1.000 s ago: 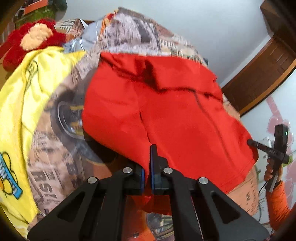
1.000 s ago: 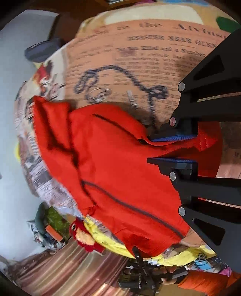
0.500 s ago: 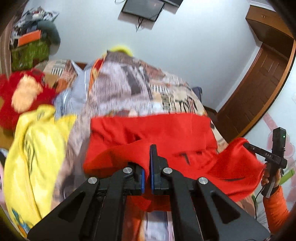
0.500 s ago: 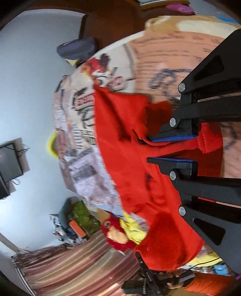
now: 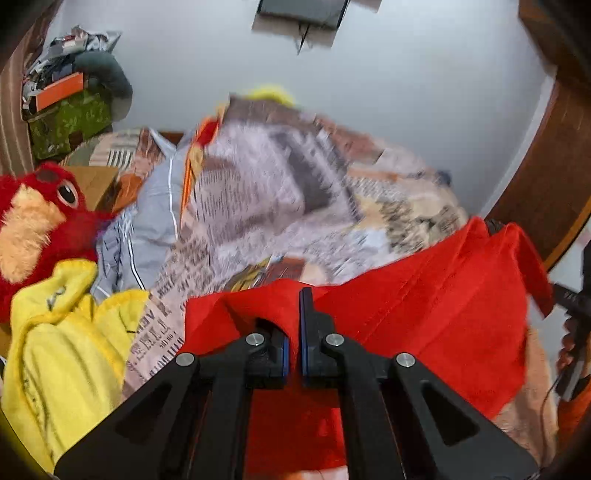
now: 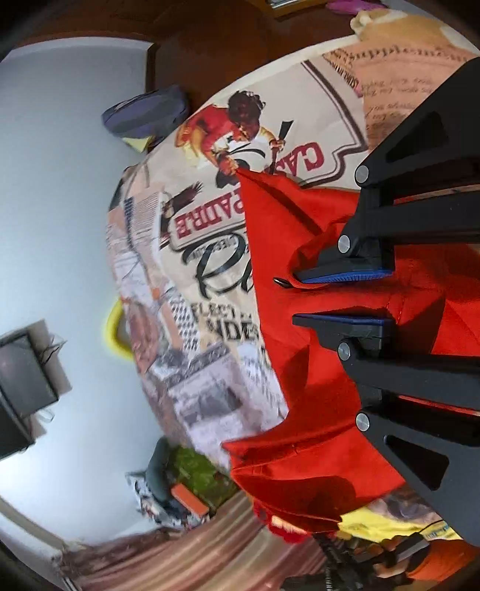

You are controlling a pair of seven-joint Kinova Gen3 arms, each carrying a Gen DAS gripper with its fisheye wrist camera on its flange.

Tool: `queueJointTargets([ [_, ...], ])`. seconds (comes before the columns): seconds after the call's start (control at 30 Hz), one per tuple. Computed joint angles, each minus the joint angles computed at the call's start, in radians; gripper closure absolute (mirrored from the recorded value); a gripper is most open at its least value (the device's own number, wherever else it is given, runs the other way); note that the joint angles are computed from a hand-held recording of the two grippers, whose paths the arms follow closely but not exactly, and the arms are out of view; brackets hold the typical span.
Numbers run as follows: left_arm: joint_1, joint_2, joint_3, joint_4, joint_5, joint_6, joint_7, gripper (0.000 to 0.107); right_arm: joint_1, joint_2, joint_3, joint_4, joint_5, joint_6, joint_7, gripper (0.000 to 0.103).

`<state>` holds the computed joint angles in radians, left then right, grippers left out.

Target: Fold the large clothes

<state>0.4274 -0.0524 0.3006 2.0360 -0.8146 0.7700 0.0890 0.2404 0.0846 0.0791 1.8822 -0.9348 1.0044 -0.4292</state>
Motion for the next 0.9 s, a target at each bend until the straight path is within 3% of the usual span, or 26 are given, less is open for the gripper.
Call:
queueJointTargets([
  [0.1, -0.009, 0.071, -0.031, 0.001, 0.036, -0.047, -0.045, 0.104, -0.004, 0.001, -0.049, 0.029, 0.007, -0.109, -0.035, 0.085],
  [0.23, 0.035, 0.132, -0.060, -0.038, 0.086, 0.000, -0.116, 0.104, -0.097, -0.040, 0.040, 0.062, -0.014, -0.229, -0.062, 0.084],
  [0.33, 0.050, 0.128, -0.083, -0.068, 0.142, 0.041, -0.191, 0.100, -0.026, -0.018, 0.013, 0.015, -0.004, -0.164, -0.114, 0.084],
  [0.43, 0.038, 0.056, -0.092, -0.073, 0.179, 0.043, -0.212, 0.093, 0.004, -0.028, 0.026, -0.021, 0.044, -0.087, -0.120, 0.084],
  [0.6, 0.028, -0.008, 0.019, -0.118, 0.045, 0.210, -0.110, 0.068, -0.027, -0.106, 0.024, 0.007, 0.146, -0.101, -0.078, 0.083],
  [0.8, 0.050, -0.003, 0.037, -0.150, 0.093, 0.265, -0.164, 0.066, -0.118, -0.185, 0.025, 0.061, 0.243, -0.093, -0.032, 0.068],
  [0.9, 0.069, 0.027, 0.032, -0.139, 0.140, 0.217, -0.188, 0.066, -0.172, -0.202, 0.015, 0.087, 0.271, -0.075, -0.036, 0.066],
])
